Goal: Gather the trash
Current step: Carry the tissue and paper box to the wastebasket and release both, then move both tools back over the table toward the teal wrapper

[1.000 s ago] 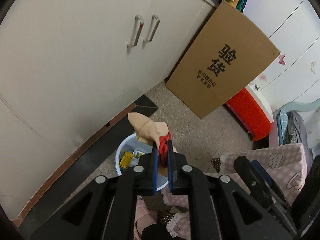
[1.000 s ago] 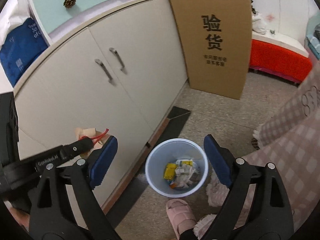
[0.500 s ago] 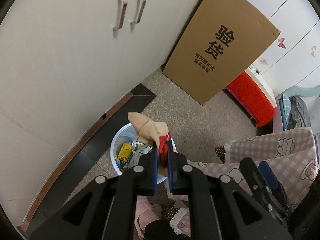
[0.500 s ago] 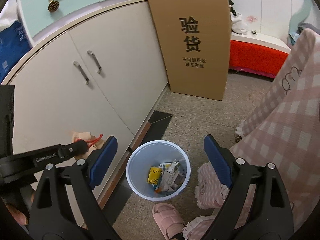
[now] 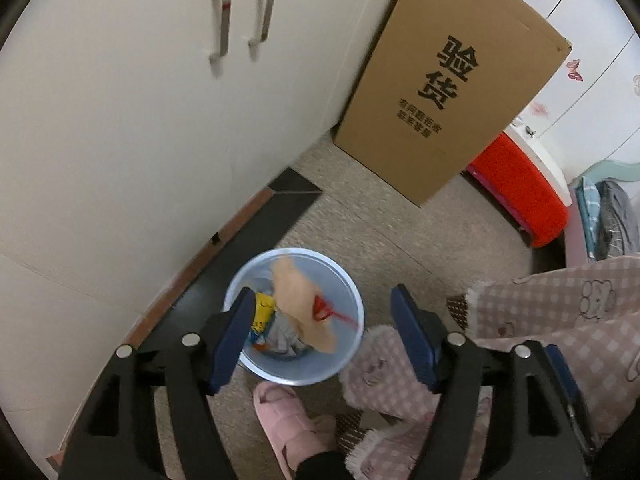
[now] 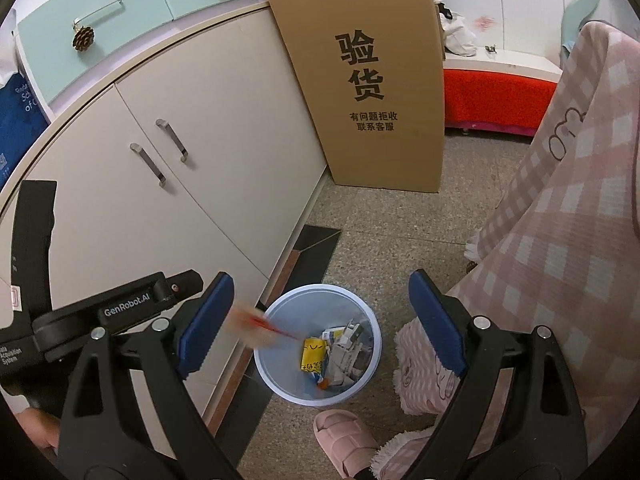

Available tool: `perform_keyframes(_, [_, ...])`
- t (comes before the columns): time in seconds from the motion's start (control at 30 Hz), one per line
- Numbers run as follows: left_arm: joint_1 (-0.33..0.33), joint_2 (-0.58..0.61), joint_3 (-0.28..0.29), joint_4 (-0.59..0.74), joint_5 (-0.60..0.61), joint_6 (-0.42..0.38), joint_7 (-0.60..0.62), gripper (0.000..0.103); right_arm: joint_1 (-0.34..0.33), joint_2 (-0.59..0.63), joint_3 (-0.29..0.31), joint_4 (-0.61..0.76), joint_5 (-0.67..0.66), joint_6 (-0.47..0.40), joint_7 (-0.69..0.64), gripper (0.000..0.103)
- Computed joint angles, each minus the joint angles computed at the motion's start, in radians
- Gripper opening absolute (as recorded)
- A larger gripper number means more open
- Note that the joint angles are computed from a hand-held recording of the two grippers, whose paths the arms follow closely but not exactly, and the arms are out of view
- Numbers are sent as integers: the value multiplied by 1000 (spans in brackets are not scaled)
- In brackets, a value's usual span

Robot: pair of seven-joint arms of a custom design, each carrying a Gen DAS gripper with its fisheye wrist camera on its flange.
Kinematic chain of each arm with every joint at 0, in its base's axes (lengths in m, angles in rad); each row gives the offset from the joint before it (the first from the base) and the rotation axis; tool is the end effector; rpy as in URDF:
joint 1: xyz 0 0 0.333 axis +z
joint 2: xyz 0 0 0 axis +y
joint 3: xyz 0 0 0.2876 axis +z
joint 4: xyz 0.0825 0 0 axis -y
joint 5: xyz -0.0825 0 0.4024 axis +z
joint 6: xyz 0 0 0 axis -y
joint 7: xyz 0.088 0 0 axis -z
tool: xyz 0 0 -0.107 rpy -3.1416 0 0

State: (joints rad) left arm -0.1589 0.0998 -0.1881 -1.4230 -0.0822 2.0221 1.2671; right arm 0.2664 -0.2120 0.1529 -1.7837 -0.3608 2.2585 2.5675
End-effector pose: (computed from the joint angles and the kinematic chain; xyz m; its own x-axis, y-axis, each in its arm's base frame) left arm 0.5993 -0.2147 0.6622 -0.0744 -0.9682 0.2389 -0.9039 -0.0357 -0.4262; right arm 0.5109 0.2277 0.6872 -0.3093 -0.9081 -0.2824 -0.6459 0.4185 -0.6385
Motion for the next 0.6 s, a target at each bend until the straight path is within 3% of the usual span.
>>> perform_keyframes(0.27, [9,-55,5,-50,-22,4,-1,68,5,-3,-4,3,25,9,-13,87])
perform_keyframes(0.6, [37,-249,28,-174,-13,65,-23,68,41,18,1,135,122,-19,-128,87])
